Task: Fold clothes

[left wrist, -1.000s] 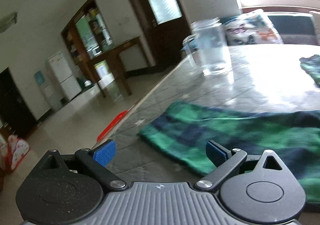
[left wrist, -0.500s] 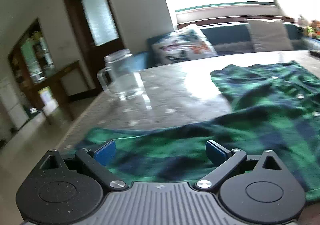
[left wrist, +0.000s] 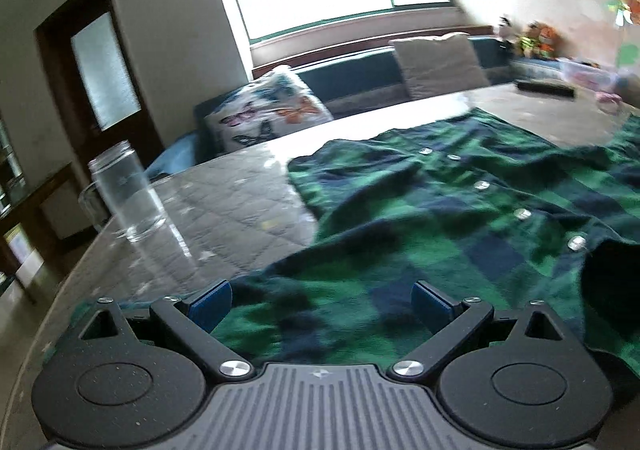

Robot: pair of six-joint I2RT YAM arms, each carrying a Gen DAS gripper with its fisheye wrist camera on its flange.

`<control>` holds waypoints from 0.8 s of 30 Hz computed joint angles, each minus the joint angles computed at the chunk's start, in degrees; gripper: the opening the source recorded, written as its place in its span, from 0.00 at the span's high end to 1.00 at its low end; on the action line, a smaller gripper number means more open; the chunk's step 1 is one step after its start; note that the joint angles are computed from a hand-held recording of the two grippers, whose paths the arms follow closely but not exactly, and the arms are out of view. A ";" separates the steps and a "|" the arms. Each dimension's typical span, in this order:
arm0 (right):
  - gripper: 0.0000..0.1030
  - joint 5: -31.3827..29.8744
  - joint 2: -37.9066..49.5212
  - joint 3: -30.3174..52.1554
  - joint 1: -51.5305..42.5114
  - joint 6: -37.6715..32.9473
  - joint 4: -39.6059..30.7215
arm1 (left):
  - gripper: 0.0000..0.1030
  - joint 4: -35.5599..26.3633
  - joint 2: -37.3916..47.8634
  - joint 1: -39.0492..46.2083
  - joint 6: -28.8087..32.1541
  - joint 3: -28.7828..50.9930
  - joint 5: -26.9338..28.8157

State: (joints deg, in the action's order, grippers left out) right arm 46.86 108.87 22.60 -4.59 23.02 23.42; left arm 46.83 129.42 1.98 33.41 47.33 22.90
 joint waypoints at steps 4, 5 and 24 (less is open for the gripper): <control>0.87 3.19 -3.07 -1.63 3.39 2.48 -1.11 | 0.05 0.03 -0.07 -0.86 2.07 -0.94 1.26; 0.82 3.37 -4.52 -2.04 4.04 2.77 -1.25 | 0.05 0.17 -0.24 -1.01 2.43 -1.33 1.64; 0.46 -16.67 -4.92 4.63 30.16 -5.72 2.94 | 0.05 -0.71 -2.62 -1.42 14.55 -8.67 9.64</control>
